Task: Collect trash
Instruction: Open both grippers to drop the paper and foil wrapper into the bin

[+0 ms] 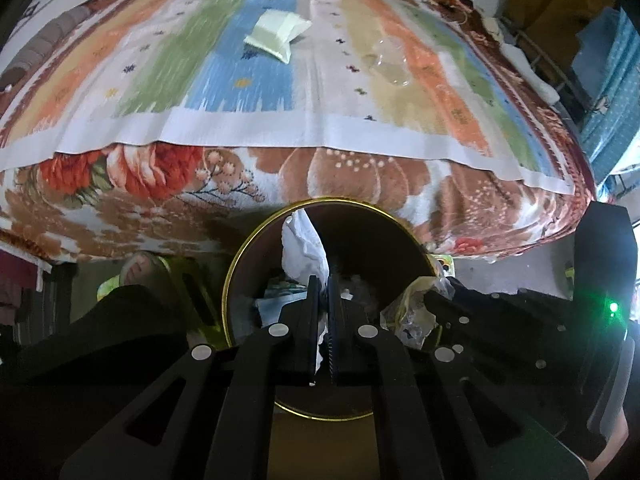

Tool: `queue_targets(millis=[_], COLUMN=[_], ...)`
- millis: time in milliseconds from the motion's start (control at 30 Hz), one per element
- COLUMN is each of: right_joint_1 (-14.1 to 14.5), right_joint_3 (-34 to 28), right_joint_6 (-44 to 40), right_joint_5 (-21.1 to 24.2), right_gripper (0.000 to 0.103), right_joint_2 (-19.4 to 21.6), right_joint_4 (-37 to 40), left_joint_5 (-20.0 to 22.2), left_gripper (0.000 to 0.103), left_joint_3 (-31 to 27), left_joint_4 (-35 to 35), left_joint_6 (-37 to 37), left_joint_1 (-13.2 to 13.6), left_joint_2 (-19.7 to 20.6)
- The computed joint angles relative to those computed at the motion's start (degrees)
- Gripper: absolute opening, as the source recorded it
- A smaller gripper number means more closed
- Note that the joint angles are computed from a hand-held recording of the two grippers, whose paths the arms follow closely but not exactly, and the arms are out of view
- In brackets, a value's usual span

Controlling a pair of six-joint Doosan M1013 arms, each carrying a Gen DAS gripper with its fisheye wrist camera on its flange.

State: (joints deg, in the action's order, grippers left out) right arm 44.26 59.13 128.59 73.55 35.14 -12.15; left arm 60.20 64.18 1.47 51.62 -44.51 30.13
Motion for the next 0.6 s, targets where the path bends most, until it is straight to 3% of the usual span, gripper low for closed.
queue_targets(millis=[167,200,267,300,600], right_joint_1=[-0.6,-0.79,-1.05,-1.07,-0.99], right_joint_3=[-0.44,-0.39,-0.39,-0.31,0.94], right_joint_6=[1.54,2.12,2.84,3.11,4.97], right_joint_5=[0.74,0.74,0.95,0.91,-2.46], right_gripper=[0.016,0.021,0.029,0.033,0.044], right_joint_2=[0.75,0.84,0.98,0.95,-0.68], right_joint_4=[1.12,1.55,2.08,1.93,0.25], left_joint_5=[0.55,0.27,-0.12,-0.44,-3.03], left_gripper=[0.002,0.004,0.028,0.032,0.048], left_joint_3=[-0.79,-0.71,-0.52,-0.29,0.78], left_joint_4=[-1.27,-2.15,-2.57,-1.99,3.33], left_joint_6=[-1.42,-1.66,-2.74,-3.83,-7.83], left_joint_1=[0.57,0.82,1.05,1.07,0.61], left_joint_2=[1.14,1.23,1.2,1.01,-0.67])
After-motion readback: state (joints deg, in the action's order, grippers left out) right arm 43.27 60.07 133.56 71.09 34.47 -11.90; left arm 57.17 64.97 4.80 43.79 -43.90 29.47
